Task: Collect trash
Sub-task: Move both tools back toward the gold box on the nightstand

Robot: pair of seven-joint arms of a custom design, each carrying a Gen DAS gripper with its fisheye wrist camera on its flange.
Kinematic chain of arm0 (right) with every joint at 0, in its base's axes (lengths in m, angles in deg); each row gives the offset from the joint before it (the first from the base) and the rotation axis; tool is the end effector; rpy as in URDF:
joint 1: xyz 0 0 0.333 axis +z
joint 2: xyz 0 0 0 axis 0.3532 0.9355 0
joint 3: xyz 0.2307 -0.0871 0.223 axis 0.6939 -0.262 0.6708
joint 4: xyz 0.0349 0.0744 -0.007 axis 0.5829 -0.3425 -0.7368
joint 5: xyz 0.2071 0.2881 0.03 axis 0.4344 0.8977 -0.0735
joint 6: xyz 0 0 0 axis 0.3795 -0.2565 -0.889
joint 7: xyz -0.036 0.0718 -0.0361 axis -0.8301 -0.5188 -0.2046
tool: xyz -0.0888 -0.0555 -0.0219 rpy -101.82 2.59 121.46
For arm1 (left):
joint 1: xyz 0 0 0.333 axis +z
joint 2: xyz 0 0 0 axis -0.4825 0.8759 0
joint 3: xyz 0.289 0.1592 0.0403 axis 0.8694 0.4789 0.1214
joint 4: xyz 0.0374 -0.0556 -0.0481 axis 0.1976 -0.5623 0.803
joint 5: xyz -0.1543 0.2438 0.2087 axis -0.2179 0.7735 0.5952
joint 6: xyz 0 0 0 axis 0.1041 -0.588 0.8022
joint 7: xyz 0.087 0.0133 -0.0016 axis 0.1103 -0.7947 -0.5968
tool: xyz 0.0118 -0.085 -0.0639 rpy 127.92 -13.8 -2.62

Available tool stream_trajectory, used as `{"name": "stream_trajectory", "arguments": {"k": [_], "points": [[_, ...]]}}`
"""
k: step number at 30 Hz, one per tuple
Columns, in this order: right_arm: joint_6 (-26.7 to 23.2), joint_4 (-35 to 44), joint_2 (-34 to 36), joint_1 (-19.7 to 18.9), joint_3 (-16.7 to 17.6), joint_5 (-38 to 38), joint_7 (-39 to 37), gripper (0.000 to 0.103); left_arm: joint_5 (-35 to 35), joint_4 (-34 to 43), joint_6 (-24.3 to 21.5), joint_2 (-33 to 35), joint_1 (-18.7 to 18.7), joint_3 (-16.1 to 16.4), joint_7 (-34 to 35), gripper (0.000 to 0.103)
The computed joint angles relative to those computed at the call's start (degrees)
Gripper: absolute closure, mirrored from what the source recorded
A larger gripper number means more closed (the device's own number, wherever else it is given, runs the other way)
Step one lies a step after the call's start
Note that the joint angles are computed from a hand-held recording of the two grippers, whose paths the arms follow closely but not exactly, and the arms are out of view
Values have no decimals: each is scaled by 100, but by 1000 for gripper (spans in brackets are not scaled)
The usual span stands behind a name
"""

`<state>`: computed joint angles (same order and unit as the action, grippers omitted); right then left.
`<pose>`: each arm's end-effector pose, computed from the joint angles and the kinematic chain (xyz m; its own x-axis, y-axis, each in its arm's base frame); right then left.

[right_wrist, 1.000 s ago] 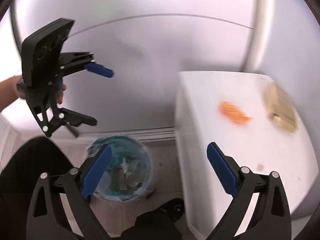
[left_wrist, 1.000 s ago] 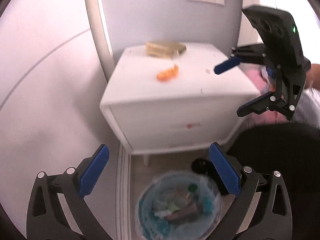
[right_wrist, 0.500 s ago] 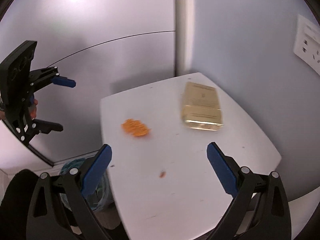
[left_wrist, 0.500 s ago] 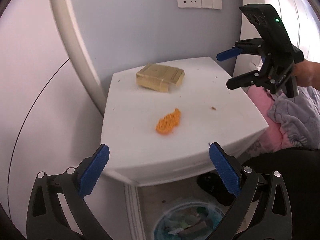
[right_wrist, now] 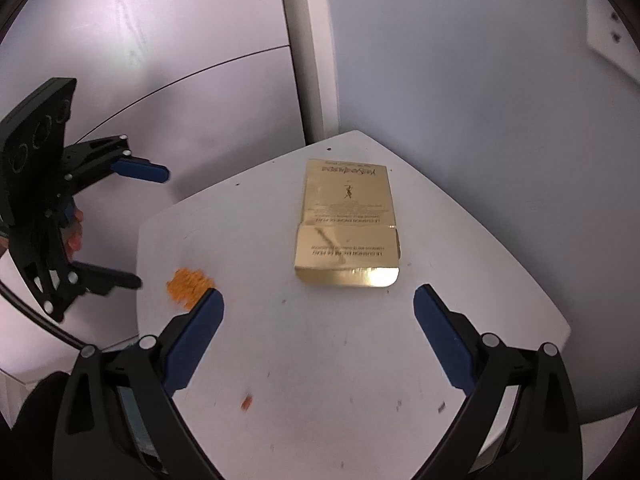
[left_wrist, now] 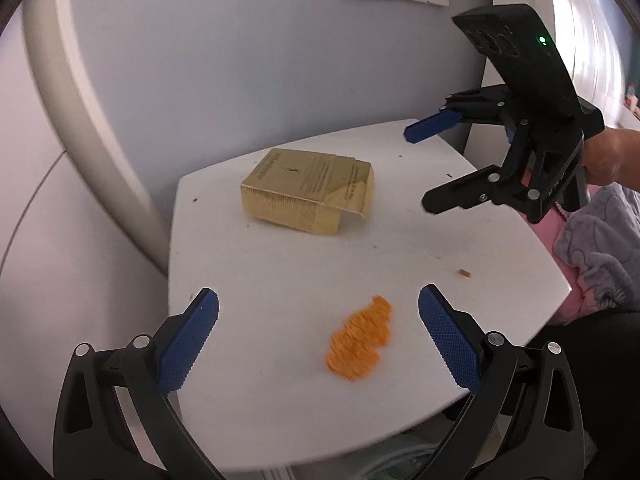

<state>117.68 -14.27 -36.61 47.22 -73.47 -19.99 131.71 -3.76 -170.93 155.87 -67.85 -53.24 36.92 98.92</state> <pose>0.5107 0.3693 0.5477 0.3823 -0.9074 -0.1747 -0.7680 -0.2069 -0.6061 0.5074 -0.4113 0.5644 -0.8520 -0.5173 -0.0807 -0.3495 0.6768 -0.6480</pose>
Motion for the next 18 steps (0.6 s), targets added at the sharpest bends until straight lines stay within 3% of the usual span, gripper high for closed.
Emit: {"name": "stream_trajectory", "arguments": {"k": [5,18], "points": [[-469,790,533,23,-14,68,155,10,-307,740,-451,528,153,-94,476,6],[-1832,2585,1534,40,-127,257,431,10,104,4362,-3093,2465,-125,179,815,6]]}}
